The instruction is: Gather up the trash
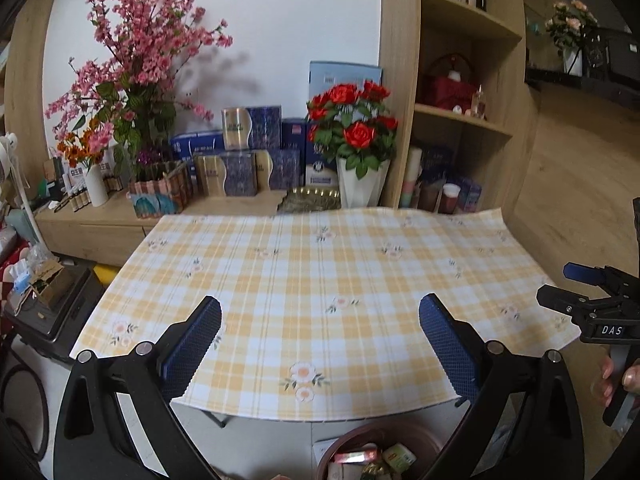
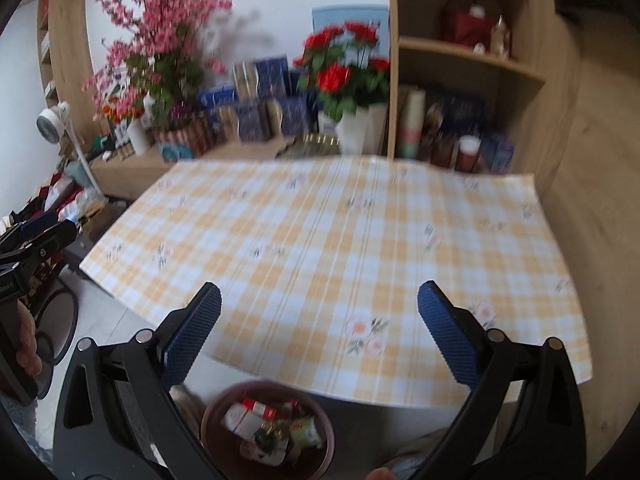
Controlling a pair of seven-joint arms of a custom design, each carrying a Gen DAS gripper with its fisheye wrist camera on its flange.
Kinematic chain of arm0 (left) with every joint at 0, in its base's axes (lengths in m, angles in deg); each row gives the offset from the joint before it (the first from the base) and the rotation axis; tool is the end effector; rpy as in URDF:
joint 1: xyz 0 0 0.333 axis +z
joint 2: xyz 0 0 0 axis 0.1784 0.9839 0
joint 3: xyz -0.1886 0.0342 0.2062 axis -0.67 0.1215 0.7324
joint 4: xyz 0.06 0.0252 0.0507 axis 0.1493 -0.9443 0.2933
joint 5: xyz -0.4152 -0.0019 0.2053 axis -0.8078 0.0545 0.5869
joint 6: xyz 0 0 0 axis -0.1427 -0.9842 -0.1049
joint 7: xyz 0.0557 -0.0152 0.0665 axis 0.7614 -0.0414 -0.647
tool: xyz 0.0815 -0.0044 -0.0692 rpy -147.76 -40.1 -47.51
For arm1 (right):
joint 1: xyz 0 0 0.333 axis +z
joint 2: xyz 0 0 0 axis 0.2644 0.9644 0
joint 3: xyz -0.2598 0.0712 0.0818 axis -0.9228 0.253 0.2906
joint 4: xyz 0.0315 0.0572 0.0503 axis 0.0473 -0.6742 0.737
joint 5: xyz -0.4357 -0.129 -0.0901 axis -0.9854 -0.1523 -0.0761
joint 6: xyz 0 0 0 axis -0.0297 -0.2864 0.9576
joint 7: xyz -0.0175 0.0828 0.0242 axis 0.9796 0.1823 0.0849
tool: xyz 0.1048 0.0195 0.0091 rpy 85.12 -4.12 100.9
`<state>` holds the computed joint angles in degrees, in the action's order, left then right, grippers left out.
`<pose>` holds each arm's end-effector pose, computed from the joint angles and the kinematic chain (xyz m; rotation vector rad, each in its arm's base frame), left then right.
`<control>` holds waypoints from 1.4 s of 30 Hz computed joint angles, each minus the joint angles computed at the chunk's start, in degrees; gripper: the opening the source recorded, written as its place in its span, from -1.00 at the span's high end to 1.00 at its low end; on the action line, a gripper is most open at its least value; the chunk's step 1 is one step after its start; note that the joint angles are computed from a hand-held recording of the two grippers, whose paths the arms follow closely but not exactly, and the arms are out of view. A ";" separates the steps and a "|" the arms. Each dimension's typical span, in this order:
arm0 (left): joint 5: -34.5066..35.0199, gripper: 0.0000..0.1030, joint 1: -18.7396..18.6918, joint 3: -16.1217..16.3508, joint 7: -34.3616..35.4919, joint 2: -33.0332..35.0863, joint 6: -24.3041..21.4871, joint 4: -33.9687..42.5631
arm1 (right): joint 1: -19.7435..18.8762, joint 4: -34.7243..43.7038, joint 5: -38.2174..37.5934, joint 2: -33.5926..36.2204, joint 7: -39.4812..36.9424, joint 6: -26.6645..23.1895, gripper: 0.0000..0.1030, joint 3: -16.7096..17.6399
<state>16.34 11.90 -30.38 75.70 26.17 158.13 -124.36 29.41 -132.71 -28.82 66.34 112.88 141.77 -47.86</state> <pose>0.5962 -0.0336 0.6821 -1.5406 1.7088 -0.9997 0.6202 0.1869 0.6702 -1.7655 1.5583 -0.6138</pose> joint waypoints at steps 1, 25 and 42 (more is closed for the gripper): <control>0.03 -0.88 -0.06 -0.13 -0.15 -0.06 0.44 0.39 | -0.14 0.04 -0.09 -0.43 0.18 1.01 -0.88 -0.11; 9.85 -0.88 1.20 -2.83 -5.49 -1.86 5.66 0.45 | -0.90 -2.37 -5.32 -4.86 4.43 4.84 -0.88 0.26; 10.21 -0.88 1.43 -3.06 -5.66 -2.31 6.17 -0.22 | -0.73 -2.26 -5.95 -5.28 4.85 4.38 -0.88 0.24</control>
